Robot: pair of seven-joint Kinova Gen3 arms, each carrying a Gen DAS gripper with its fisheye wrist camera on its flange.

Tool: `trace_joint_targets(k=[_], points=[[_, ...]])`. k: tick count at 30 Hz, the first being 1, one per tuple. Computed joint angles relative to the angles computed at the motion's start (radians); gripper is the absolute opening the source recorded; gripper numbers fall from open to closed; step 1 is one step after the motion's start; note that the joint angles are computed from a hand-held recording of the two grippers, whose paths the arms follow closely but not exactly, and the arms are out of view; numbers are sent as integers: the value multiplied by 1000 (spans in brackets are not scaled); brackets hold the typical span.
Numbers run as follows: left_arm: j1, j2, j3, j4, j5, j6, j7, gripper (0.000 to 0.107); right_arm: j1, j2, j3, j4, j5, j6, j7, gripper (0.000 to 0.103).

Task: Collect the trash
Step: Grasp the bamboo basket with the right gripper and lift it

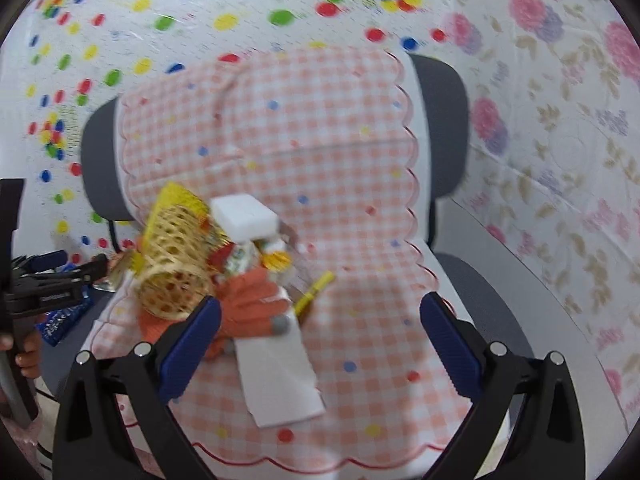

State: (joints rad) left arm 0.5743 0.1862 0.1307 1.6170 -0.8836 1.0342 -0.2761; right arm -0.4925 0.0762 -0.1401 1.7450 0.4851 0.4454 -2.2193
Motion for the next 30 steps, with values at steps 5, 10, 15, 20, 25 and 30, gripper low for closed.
trace_joint_targets(k=[5, 10, 15, 20, 25, 30], points=[[-25, -25, -10, 67, 1, -19, 37, 96, 38, 71, -105, -36, 49, -20, 53, 97], [-71, -54, -6, 131, 2, -74, 54, 96, -11, 148, -99, -97, 44, -30, 135, 74], [-111, -65, -5, 163, 4, -124, 51, 96, -88, 227, -63, -191, 74, 11, 198, 60], [-124, -60, -4, 176, -19, -148, 58, 96, -174, 297, 20, -265, 91, 38, 267, 36], [-127, -62, -5, 183, -33, -161, 54, 96, -36, 249, -78, -238, -108, -30, 395, 8], [-127, -52, -5, 171, -52, -181, 56, 96, -41, 108, 9, -149, -126, -126, 269, 6]])
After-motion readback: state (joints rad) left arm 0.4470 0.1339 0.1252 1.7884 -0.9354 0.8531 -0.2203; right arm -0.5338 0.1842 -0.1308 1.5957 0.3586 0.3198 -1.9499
